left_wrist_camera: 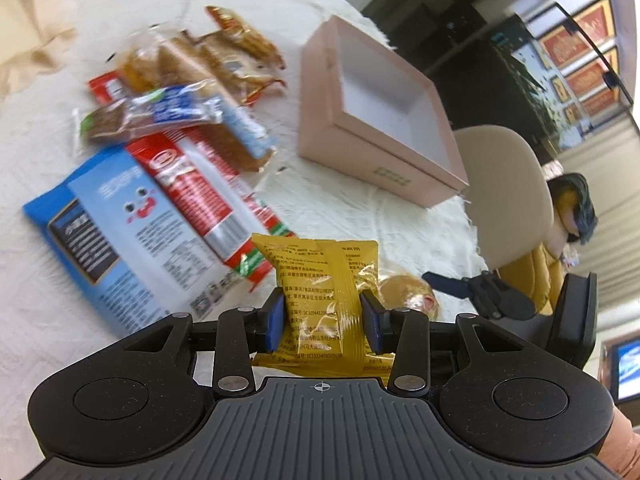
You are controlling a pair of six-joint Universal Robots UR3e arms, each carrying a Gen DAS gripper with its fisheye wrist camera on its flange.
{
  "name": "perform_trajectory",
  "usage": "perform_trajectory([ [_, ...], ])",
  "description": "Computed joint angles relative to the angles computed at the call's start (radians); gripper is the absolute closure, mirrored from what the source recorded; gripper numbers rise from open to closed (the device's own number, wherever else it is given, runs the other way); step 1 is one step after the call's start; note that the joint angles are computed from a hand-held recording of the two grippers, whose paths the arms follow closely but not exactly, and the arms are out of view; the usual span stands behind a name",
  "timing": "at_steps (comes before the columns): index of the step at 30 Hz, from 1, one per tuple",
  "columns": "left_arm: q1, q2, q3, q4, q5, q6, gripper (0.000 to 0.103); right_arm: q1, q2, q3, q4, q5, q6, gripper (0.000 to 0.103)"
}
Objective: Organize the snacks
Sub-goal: 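Lift the yellow bag with the left tool while the right tool grasps the wrapped cake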
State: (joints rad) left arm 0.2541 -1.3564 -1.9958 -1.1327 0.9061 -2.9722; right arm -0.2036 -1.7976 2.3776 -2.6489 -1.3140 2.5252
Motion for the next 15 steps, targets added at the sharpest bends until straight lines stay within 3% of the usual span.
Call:
perform_trajectory([
  [1, -0.001, -0.002, -0.001, 0.004, 0.001, -0.005, 0.058, -0.005, 0.003, -0.021, 0.03, 0.001, 0.018, 0.02],
  [2, -0.001, -0.003, 0.0, 0.005, -0.001, -0.007, 0.058, -0.018, -0.018, -0.038, 0.077, 0.015, 0.026, 0.037],
  [3, -0.001, -0.006, 0.006, 0.008, -0.007, -0.009, 0.058, -0.041, -0.055, -0.058, 0.147, 0.043, 0.014, 0.043],
  [9, -0.055, -0.133, 0.172, 0.099, -0.065, -0.072, 0.058, -0.22, -0.266, -0.2, 0.45, 0.23, -0.065, 0.045],
  [12, -0.12, -0.309, 0.398, 0.152, -0.077, -0.171, 0.058, -0.236, -0.169, -0.306, 0.379, 0.262, 0.024, 0.045],
  [15, -0.201, -0.595, 0.712, 0.344, -0.079, -0.373, 0.058, -0.142, 0.039, -0.402, 0.107, 0.173, 0.168, 0.045],
])
